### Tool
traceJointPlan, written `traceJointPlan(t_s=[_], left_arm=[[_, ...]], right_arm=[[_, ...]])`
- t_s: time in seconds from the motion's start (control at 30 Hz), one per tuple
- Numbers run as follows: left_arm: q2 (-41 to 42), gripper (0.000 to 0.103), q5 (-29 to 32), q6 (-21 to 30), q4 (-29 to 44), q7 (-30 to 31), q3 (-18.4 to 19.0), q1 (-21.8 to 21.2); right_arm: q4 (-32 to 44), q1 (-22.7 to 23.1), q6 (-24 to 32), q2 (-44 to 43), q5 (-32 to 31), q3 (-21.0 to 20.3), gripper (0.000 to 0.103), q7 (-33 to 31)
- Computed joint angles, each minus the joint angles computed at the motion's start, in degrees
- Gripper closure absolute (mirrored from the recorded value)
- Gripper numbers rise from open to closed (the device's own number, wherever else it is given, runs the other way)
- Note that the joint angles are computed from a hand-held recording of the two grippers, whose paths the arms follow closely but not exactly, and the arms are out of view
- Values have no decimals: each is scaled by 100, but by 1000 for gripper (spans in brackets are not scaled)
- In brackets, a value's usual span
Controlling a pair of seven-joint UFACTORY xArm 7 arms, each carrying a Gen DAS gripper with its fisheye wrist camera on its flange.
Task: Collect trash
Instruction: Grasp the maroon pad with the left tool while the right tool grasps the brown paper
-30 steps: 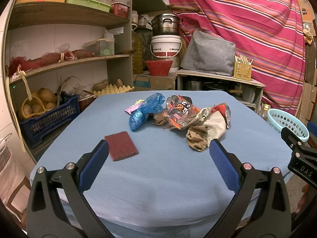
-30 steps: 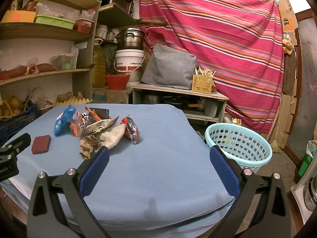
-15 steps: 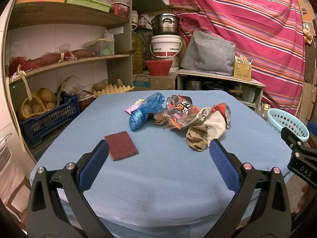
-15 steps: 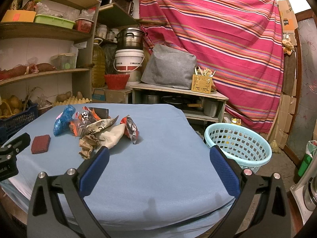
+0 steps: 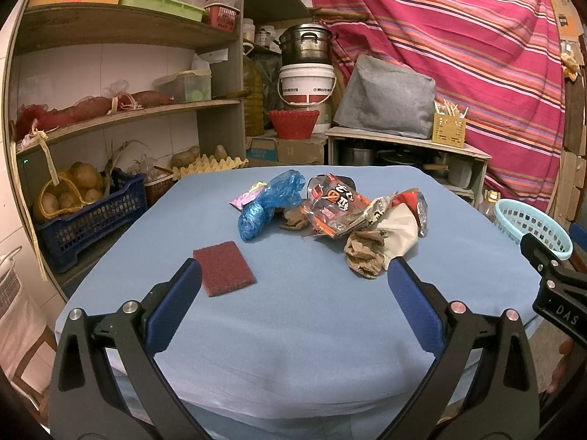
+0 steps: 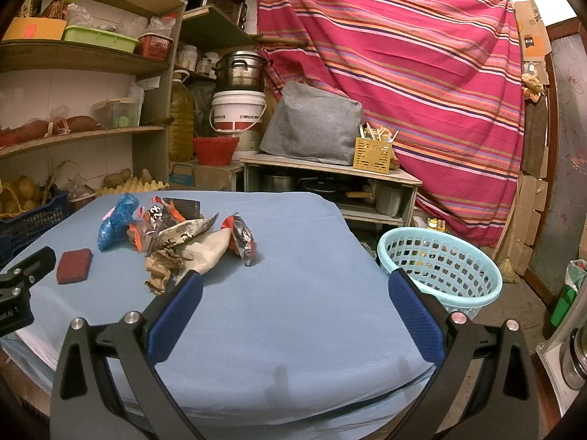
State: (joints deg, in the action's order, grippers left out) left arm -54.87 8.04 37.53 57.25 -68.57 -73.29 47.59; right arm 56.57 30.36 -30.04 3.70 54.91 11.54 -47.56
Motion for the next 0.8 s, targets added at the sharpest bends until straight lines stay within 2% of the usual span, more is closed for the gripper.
traceJointPlan(t_s=[0.13, 0.33, 0.4, 0.47, 0.63, 0.67, 0.73, 0.8], left_arm=[[-10, 5, -2, 2, -5, 4, 4, -1], [11, 5, 27, -39, -73, 48, -2, -22], [21, 5, 41, -40, -97, 64, -29, -21], [73, 5, 45, -76, -145, 90, -28, -36], [281, 5, 85, -30, -127, 112, 8, -61], [314, 5, 90, -29, -131, 108, 29, -75], [435, 5, 115, -140, -214, 105, 137, -171], [557, 5, 219, -163, -227, 94, 207, -206]], right_arm=[[-98, -87, 80, -45, -275, -43, 4, 235], [-24, -52, 47, -8, -121, -25, 4, 88], [-230, -170, 88, -112, -475, -74, 4, 435], [-289, -242, 121, -144, -557, -86, 4, 538], [-285, -331, 177, -158, -404, -64, 4, 419], [-143, -257, 91, -81, -123, -31, 4, 148], [-76, -216, 4, -43, -5, -35, 4, 19], [296, -95, -2, 109, 509, -39, 4, -537]])
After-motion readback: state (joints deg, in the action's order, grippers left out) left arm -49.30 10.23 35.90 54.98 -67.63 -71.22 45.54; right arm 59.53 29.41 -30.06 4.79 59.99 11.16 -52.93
